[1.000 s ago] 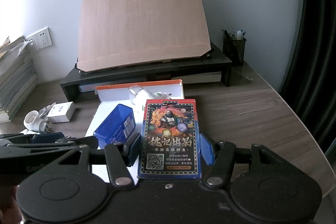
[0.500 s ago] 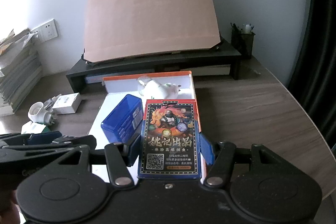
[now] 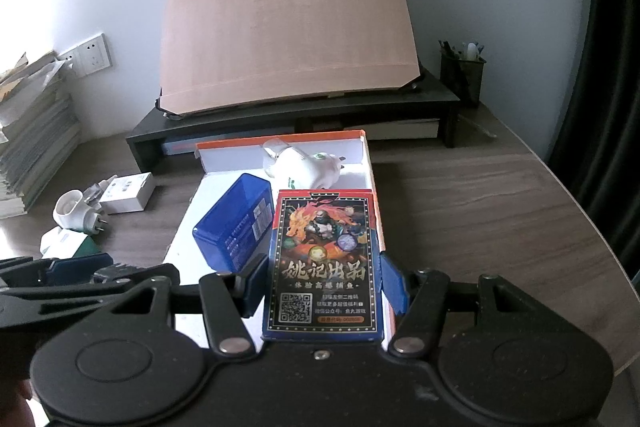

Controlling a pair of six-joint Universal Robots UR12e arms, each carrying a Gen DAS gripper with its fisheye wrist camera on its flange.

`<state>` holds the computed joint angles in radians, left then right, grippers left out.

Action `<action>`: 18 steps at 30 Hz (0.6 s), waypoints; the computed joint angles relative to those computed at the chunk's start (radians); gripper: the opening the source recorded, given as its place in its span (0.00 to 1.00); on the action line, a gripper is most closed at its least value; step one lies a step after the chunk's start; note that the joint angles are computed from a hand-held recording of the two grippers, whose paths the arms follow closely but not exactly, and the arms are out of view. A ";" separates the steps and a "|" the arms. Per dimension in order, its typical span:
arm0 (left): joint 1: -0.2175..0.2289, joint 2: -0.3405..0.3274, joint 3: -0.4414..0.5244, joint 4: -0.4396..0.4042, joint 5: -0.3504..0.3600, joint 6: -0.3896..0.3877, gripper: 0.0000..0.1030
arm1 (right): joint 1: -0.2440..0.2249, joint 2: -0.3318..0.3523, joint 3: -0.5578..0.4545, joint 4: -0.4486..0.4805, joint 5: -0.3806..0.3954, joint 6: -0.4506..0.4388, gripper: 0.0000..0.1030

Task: Organize rigid objects
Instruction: 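Carry the black charger and card box over the white box with both grippers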

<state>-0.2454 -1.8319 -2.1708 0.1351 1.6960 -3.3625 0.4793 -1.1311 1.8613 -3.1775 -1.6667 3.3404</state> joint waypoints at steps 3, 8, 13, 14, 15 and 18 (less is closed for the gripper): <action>-0.002 0.002 -0.001 -0.001 0.008 -0.003 0.63 | 0.001 0.002 -0.003 0.000 0.002 -0.004 0.69; -0.005 0.003 -0.003 -0.002 0.019 -0.009 0.63 | -0.001 0.007 -0.007 0.000 0.013 -0.007 0.69; -0.008 0.001 -0.002 -0.004 0.024 -0.013 0.63 | -0.003 0.009 -0.009 0.005 0.017 -0.008 0.69; -0.008 0.001 -0.002 -0.004 0.024 -0.013 0.63 | -0.004 0.009 -0.009 0.006 0.018 -0.009 0.69; -0.009 0.001 -0.002 -0.005 0.026 -0.014 0.63 | -0.005 0.009 -0.009 0.006 0.019 -0.009 0.69; -0.011 -0.001 0.000 -0.006 0.026 -0.016 0.63 | -0.008 0.011 -0.010 0.008 0.021 -0.012 0.69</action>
<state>-0.2561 -1.8328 -2.1703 0.1295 1.7222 -3.3785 0.4718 -1.1202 1.8514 -3.1698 -1.6459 3.3282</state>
